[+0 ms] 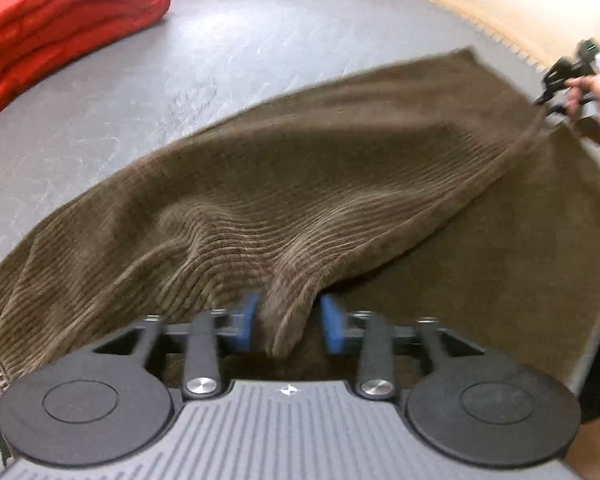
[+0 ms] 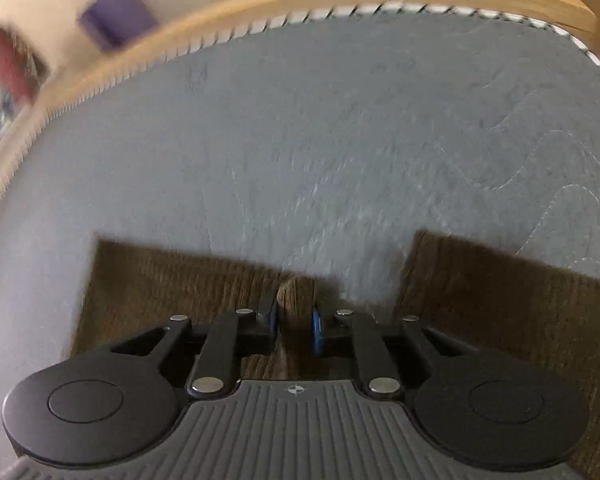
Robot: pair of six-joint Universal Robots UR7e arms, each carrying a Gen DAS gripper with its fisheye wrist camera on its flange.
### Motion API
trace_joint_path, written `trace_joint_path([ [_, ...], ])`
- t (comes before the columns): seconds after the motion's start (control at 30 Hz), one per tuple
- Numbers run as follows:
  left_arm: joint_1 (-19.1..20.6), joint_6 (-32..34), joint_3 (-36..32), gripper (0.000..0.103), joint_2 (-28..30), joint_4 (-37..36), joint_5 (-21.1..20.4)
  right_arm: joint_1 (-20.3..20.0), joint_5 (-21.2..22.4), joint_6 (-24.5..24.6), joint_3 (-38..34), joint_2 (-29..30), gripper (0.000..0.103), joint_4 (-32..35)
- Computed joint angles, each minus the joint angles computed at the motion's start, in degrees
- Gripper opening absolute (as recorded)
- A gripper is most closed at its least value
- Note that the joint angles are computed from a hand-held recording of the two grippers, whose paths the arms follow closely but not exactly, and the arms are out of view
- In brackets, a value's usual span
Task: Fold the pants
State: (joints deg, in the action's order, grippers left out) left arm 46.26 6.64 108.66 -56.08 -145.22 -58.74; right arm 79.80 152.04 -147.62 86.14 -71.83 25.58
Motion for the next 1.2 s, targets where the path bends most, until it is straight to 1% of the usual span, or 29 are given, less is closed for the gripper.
trace_joint_path([
  [0.03,-0.21,0.91,1.19,0.055,-2.33,-0.39,-1.19,1.44,1.98,-2.03,-0.67,0.08,0.023,-0.75],
  [0.07,-0.18,1.98,1.65,0.055,-4.67,-0.06,-2.13,2.76,2.87,-6.46,-0.66,-0.28,0.026,-3.91],
  [0.1,-0.06,2.51,1.79,0.055,-6.56,0.47,-2.34,3.96,3.03,-12.46,0.37,-1.15,0.029,-9.46],
  [0.13,0.17,2.72,1.84,0.055,-8.47,0.89,-1.91,4.95,2.42,-18.46,1.66,-1.96,0.033,-15.18],
  [0.17,0.38,2.43,1.18,0.055,-9.7,1.48,-1.06,5.62,0.88,-23.72,3.03,-2.72,0.034,-19.53],
  [0.2,0.87,2.08,0.93,0.055,-10.81,1.32,0.08,6.37,-0.85,-26.58,3.53,-2.78,0.034,-21.5],
  [0.23,1.35,1.31,0.72,0.055,-11.93,1.19,1.5,7.11,-2.95,-28.09,3.37,-2.38,0.034,-21.58],
  [0.27,2.21,0.59,0.36,0.049,-12.91,0.66,3.16,7.98,-5.11,-29.27,2.86,-1.57,0.034,-21.14],
  [0.3,3.13,0.0,0.09,0.038,-13.44,-0.17,4.58,8.84,-7.15,-30.51,2.36,-0.73,0.034,-20.76],
  [0.37,5.24,-3.06,-0.11,0.024,-14.44,-1.12,6.79,10.97,-11.94,-33.25,1.16,1.29,0.034,-18.71],
  [0.4,7.23,-4.94,-0.87,0.02,-14.27,-0.99,7.24,11.99,-14.52,-34.28,0.27,2.59,0.034,-16.86],
  [0.43,8.76,-7.7,-1.86,0.017,-14.35,1.49,7.38,13.16,-17.36,-35.5,-0.93,4.33,0.034,-14.69],
  [0.47,10.44,-11.23,-3.64,0.017,-14.08,6.12,7.09,14.23,-19.92,-37.01,-2.11,6.05,0.034,-12.56],
  [0.5,11.58,-13.17,-4.79,0.017,-13.81,9.06,6.74,15.19,-22.44,-38.38,-3.92,8.15,0.034,-9.55],
  [0.6,13.99,-15.1,-6.54,0.017,-13.61,14.33,3.93,18.11,-28.55,-40.58,-8.4,13.12,0.035,-0.41],
  [0.63,14.42,-15.1,-6.8,0.017,-13.55,16.31,3.16,19.63,-29.61,-41.18,-9.02,14.36,0.035,1.25],
  [0.67,14.91,-15.29,-7.55,0.017,-13.0,20.46,3.39,21.16,-30.09,-41.38,-9.39,15.39,0.035,2.29],
  [0.7,15.14,-16.09,-7.96,0.017,-12.56,25.46,5.16,22.53,-30.81,-41.41,-9.96,16.42,0.035,3.51],
  [0.73,14.87,-16.08,-6.85,0.023,-12.79,28.05,7.95,23.46,-32.04,-41.49,-11.14,17.45,0.035,4.91],
  [0.77,14.68,-14.88,-6.34,0.026,-13.22,28.24,8.59,24.69,-32.69,-41.23,-11.85,18.23,0.035,5.58],
  [0.8,14.72,-14.77,-6.1,0.026,-13.79,27.18,7.91,26.1,-33.23,-41.05,-11.69,18.57,0.035,5.51],
  [0.83,14.71,-16.47,-6.15,0.025,-14.42,26.98,7.57,27.31,-33.59,-40.61,-12.47,18.95,0.037,6.15],
  [0.93,14.42,-16.39,-4.34,0.025,-17.4,23.72,6.54,31.34,-33.71,-37.28,-11.29,19.19,0.041,5.22],
  [0.97,14.59,-16.31,-4.22,0.027,-18.03,23.41,5.84,32.38,-33.56,-36.43,-11.1,19.58,0.042,4.82],
  [1.03,14.9,-17.4,-3.82,0.034,-19.39,24.65,4.67,34.91,-32.49,-34.71,-9.27,19.63,0.043,4.44],
  [1.07,15.23,-17.65,-3.64,0.041,-20.01,25.7,3.76,35.91,-31.99,-33.93,-8.69,19.99,0.043,4.3],
  [1.1,15.39,-17.91,-3.61,0.052,-20.21,27.03,3.04,36.92,-31.56,-32.92,-7.88,20.46,0.043,4.24],
  [1.13,15.6,-17.68,-3.25,0.056,-20.77,28.66,2.42,37.95,-31.4,-31.98,-6.97,20.91,0.043,4.69],
  [1.2,15.79,-16.72,-2.43,0.057,-21.55,30.93,1.82,39.31,-31.42,-31.36,-5.45,22.72,0.044,5.62],
])
